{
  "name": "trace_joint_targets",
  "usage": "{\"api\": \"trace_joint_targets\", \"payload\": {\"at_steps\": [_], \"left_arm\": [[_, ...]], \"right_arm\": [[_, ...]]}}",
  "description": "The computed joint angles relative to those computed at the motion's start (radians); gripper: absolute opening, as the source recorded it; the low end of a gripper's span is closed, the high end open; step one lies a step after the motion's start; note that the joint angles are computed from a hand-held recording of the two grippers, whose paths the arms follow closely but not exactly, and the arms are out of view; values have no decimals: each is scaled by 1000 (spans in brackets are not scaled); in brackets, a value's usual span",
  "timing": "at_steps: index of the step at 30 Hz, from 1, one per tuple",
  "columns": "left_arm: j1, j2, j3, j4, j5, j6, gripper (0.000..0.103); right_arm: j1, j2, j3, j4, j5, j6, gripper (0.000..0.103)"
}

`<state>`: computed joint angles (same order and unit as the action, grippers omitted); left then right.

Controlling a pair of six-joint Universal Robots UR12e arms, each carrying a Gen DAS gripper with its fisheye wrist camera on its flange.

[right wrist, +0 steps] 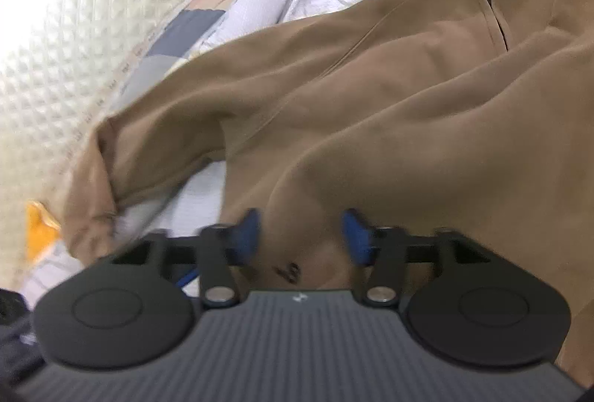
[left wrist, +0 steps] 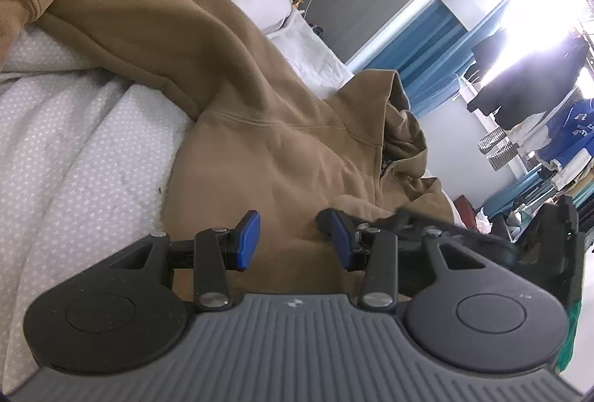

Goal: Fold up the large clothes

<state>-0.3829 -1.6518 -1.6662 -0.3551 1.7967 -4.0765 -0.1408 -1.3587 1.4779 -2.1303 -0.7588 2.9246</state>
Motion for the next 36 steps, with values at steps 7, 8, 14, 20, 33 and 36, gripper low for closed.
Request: {"api": "trace_joint_targets", "payload": {"at_steps": [7,8,14,20,33,36], "left_arm": [[-21,0,2,41,40,24,57],[-24,1,3,40,42,28,57],[-52,-14,32,-3,53,65,57],[-77,-41,68,-48,59,118,57],[-77,-98,151,-280,89,122,48],[-72,-98,140,-248,81,108,48]], "right_arm": [[-62,-32,-39,168,48,-105,69],[-75,-40,-38,174,52,-119,69],[-165,-70,-17,133,50,-82,70],[-223,-56,9,65,8,26,71],[-240,59,-14,-62,31,361,68],[-246,70,2,-158,70,448,68]]}}
